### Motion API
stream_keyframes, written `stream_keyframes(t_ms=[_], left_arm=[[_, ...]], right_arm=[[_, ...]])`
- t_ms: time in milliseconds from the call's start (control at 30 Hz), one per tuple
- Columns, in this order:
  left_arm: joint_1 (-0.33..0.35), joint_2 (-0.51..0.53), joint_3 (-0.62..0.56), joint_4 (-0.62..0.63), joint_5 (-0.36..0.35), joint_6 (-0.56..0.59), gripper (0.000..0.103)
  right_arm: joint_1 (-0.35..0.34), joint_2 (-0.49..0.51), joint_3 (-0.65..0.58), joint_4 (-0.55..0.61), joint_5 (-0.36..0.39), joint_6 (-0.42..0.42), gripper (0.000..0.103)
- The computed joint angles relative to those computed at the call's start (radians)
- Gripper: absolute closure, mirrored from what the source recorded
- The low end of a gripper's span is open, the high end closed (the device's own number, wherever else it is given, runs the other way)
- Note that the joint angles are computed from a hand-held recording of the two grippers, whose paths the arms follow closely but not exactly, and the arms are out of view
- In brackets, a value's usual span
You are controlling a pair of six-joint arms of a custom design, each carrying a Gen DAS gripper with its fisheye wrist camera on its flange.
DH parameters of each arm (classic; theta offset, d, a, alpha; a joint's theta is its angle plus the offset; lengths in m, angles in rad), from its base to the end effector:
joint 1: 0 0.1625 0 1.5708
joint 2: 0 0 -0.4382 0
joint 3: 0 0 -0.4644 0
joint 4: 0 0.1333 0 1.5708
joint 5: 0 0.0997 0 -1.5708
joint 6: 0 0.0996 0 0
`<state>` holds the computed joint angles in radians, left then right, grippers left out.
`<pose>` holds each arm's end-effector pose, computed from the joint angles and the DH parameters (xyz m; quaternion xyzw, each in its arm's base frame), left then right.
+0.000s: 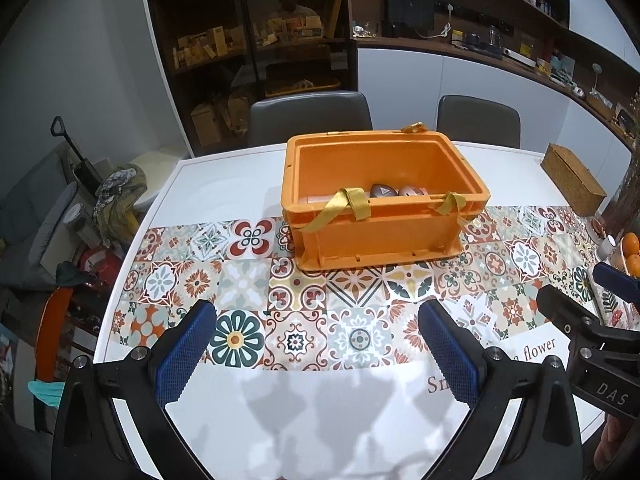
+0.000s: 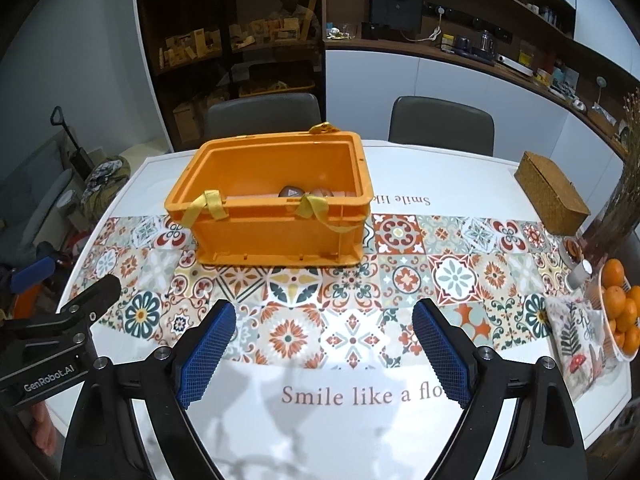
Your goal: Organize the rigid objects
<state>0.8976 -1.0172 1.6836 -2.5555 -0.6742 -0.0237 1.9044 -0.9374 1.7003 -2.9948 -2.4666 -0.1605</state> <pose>-0.2774 -0.6864 0.2203 0.2188 0.8652 -0.2804 0.3535 0.2856 -0.6545 0.2069 0.0722 -0.8610 0.3269 0.3828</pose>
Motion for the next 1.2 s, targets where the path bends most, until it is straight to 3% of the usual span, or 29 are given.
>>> stream_keyframes(t_ms=[1200], left_arm=[[0.003,-0.004,0.009,0.008,-0.013,-0.003,0.0]], right_arm=[[-0.004,0.003,-0.002,0.007,-0.005,0.012,0.013]])
